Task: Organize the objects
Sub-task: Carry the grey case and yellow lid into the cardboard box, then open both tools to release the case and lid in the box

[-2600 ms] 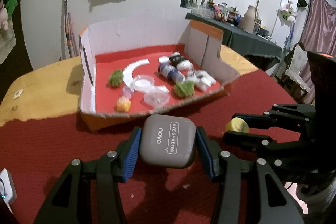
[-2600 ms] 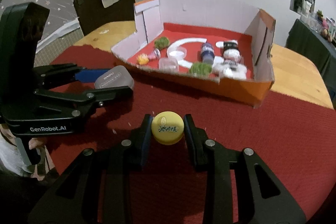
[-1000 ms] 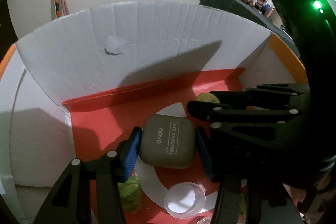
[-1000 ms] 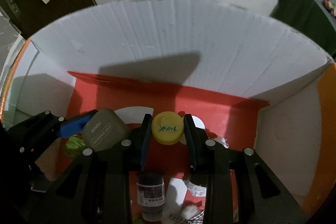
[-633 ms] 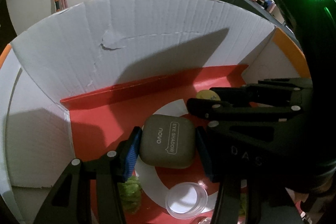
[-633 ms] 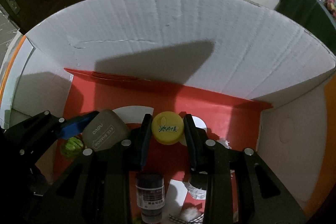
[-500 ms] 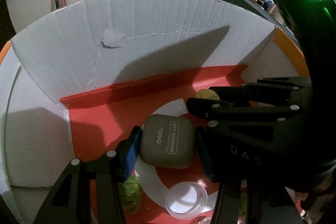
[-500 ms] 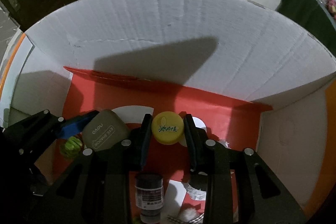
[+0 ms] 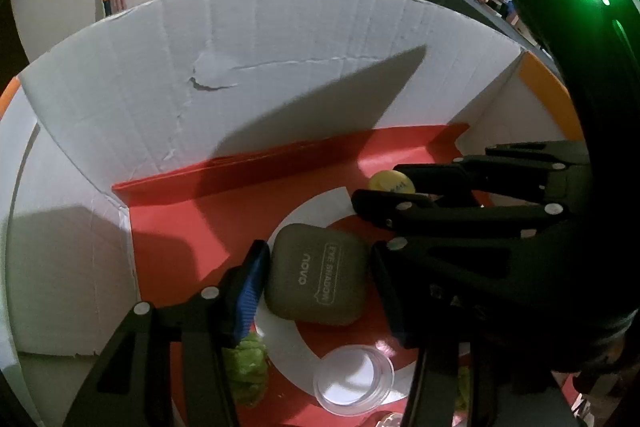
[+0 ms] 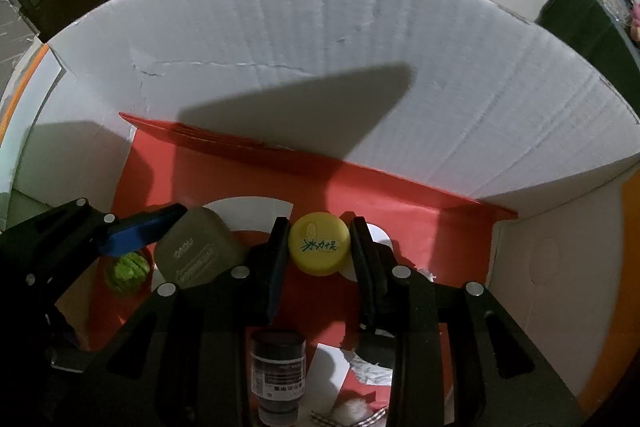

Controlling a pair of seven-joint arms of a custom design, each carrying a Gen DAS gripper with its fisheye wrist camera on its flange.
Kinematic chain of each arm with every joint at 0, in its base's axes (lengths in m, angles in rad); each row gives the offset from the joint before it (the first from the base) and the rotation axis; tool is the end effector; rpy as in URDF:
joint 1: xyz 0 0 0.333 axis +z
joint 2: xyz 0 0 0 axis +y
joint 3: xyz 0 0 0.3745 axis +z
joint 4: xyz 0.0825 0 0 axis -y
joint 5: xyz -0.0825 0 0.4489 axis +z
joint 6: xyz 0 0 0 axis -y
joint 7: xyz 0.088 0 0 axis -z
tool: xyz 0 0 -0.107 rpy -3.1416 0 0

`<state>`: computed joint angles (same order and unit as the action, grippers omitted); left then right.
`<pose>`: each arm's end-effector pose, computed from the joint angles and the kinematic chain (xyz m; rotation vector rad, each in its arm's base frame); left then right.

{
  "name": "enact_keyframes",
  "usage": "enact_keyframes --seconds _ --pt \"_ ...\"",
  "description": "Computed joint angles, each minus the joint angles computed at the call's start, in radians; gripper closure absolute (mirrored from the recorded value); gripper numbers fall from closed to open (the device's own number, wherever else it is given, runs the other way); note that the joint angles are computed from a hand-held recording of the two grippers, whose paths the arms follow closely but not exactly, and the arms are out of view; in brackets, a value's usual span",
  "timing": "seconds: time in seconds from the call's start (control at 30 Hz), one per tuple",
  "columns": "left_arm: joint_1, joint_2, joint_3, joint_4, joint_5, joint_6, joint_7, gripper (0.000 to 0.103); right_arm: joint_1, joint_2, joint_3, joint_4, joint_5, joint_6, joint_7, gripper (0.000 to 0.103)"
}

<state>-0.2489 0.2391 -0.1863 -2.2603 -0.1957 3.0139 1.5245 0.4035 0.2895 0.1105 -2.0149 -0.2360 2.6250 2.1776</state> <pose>0.5802 -0.2510 0.3185 -1.8432 2.2190 -0.7357 0.6013 0.3414 0.3561 -2.0914 1.9229 -0.2684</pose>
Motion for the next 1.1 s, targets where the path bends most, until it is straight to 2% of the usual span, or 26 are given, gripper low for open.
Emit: enact_keyframes --seconds 0.17,0.6,0.7,0.73,0.77,1.1 --pt "-0.02 -0.004 0.019 -0.004 0.027 0.0 -0.024 0.049 0.006 -0.012 0.0 -0.01 -0.011 -0.007 0.009 0.073" --pt "-0.006 -0.002 0.008 0.0 0.026 -0.003 -0.018 0.047 0.008 -0.029 0.004 -0.026 -0.012 -0.013 0.016 0.073" --pt "-0.01 0.001 0.011 0.004 0.028 -0.004 -0.02 0.047 0.001 -0.034 0.015 -0.031 0.011 -0.005 -0.004 0.065" --pt "-0.011 0.001 0.011 0.004 0.029 -0.005 -0.021 0.047 0.002 -0.037 0.018 -0.034 0.016 -0.002 -0.011 0.058" --pt "-0.01 0.001 0.01 0.004 0.028 -0.005 -0.019 0.047 0.013 -0.039 0.01 -0.033 -0.006 -0.01 0.005 0.056" --pt "-0.004 -0.007 -0.003 -0.007 0.009 0.013 -0.008 0.046 0.021 -0.086 0.015 -0.073 -0.013 -0.015 0.031 0.056"
